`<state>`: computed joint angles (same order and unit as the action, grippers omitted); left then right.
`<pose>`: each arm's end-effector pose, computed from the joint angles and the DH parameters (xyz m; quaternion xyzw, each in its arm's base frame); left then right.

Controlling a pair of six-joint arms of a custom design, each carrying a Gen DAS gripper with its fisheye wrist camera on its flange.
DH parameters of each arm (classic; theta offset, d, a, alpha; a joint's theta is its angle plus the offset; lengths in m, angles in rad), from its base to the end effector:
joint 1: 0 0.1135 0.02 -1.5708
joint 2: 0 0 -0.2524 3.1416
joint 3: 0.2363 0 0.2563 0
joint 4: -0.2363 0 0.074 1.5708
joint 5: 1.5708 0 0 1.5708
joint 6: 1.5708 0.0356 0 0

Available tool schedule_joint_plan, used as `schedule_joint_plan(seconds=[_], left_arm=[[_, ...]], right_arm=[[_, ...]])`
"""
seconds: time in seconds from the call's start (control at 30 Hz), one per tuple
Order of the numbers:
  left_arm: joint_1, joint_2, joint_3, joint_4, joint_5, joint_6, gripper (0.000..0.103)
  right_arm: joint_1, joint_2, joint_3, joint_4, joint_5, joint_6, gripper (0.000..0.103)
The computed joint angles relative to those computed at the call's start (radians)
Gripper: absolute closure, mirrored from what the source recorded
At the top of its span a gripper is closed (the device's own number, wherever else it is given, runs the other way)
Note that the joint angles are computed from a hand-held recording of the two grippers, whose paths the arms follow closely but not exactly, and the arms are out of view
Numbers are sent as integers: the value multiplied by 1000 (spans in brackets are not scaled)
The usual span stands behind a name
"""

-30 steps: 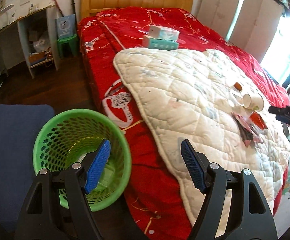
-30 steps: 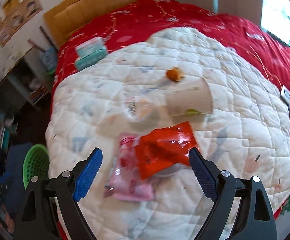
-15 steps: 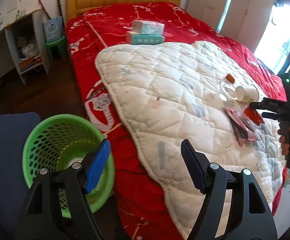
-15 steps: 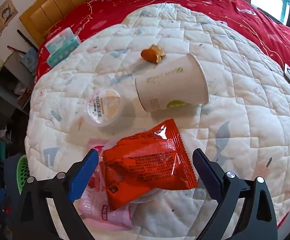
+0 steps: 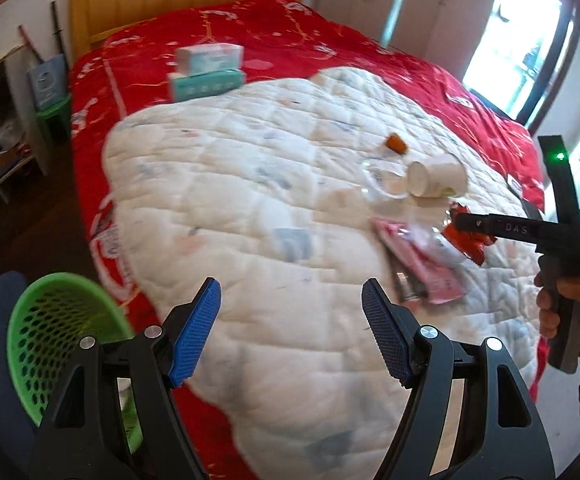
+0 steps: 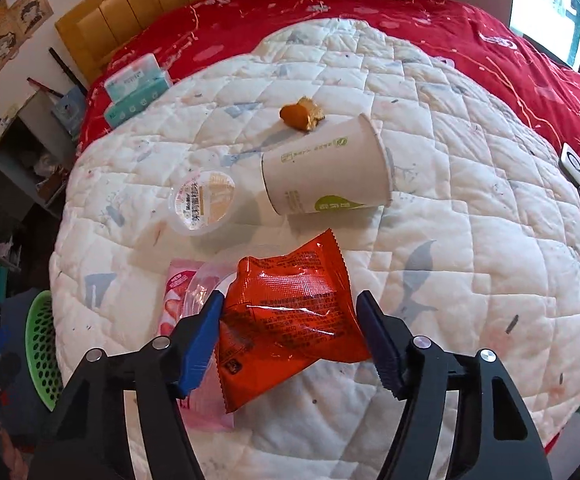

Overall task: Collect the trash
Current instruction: 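Grasp the clear round plastic lid with the left gripper while the right lifts the red packet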

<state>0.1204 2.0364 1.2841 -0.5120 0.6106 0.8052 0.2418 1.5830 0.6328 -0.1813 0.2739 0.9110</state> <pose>0.3870 0.0263 0.1142 0.3597 0.8725 -0.2008 0.2629 0.2575 0.0536 0.1001 0.3456 0.9034 0.0059 0.2536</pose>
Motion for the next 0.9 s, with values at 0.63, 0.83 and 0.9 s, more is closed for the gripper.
schedule_joint_plan(seconds=[0.63, 0.83, 0.9], left_arm=[[-352, 92, 45, -1, -69, -167, 57], [-435, 190, 117, 28, -156, -227, 61], [-448, 220, 143, 19, -165, -229, 67]], right_arm=[[18, -535, -263, -181, 64, -5, 38], [39, -575, -290, -206, 85, -11, 38], [41, -584, -305, -198, 81, -5, 38]])
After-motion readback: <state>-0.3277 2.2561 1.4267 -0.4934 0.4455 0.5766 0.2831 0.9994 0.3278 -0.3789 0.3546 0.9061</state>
